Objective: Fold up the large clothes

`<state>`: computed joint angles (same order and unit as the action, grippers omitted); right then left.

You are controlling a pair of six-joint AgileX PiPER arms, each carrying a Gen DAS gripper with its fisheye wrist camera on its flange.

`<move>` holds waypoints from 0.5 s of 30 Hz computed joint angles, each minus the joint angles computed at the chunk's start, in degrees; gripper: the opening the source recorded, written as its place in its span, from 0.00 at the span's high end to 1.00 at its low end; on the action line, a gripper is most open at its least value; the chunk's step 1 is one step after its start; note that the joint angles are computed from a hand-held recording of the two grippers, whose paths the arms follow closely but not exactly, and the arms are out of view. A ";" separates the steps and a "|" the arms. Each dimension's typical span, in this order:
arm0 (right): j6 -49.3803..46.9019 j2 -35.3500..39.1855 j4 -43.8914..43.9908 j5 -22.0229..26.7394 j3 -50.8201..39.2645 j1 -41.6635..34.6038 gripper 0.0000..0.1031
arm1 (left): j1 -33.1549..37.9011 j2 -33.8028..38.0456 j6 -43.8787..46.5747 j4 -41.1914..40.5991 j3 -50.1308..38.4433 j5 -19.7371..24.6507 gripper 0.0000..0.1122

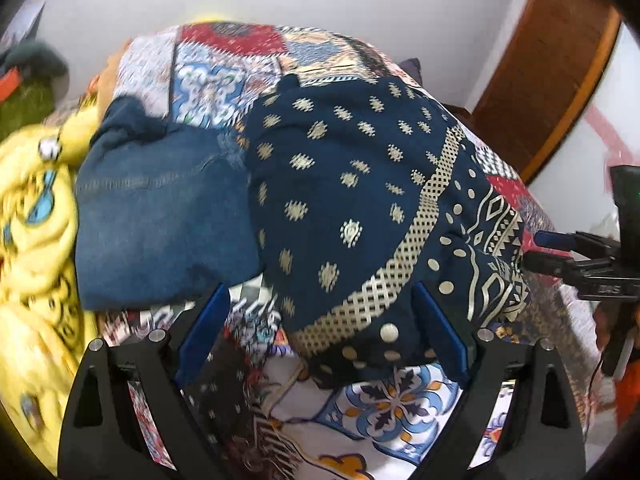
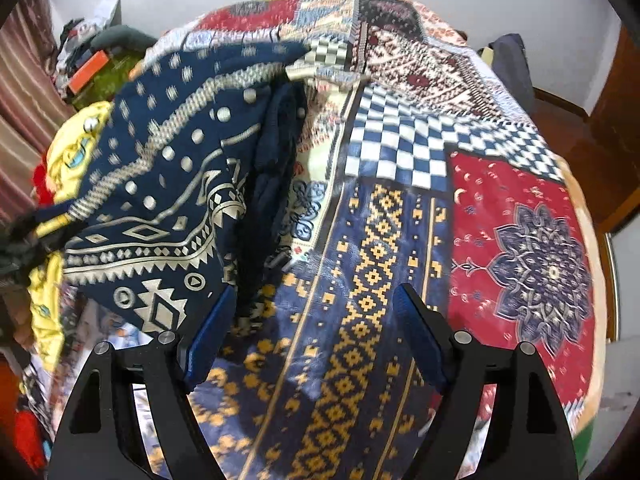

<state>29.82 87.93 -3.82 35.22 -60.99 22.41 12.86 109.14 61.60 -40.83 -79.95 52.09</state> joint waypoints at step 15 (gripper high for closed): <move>-15.47 9.08 15.60 -4.64 -7.74 3.58 0.24 | 0.74 -6.65 4.11 6.41 9.98 -7.65 0.17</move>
